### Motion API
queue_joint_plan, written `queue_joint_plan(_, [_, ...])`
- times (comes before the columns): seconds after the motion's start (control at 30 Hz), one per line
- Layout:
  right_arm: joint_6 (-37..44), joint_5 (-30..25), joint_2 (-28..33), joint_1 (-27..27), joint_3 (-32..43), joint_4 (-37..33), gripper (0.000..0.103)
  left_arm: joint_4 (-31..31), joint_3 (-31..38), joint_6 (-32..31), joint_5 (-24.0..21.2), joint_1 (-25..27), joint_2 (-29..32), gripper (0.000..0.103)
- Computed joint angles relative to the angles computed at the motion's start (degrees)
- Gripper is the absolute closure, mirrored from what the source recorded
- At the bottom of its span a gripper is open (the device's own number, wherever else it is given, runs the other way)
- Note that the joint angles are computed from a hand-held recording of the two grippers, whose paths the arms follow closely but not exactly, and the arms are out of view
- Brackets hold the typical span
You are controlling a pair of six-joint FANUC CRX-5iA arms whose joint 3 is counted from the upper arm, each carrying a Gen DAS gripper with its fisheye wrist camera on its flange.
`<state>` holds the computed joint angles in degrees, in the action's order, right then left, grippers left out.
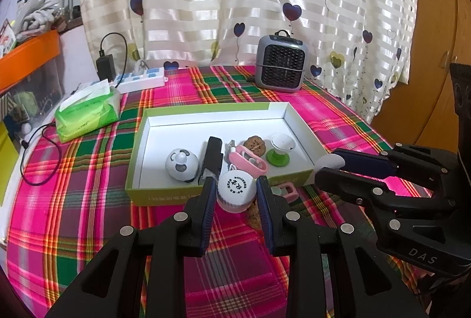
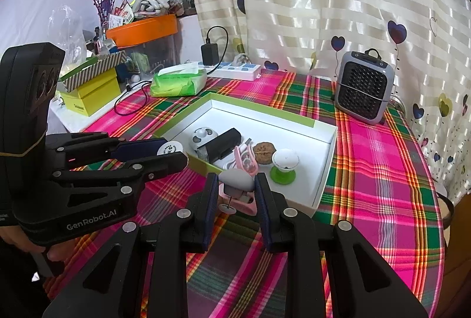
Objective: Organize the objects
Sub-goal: 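Lower the white container into the box with the left tool while the right tool lowers the mushroom piece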
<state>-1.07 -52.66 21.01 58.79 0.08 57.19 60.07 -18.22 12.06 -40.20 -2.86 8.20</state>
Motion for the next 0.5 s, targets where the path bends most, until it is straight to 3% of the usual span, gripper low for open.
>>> queue_joint_plan(0.5, [2.40,-0.75,-0.32,-2.25,0.19,-0.76,0.077,-0.13,4.18,1.46,0.95,-0.66,3.74,0.077])
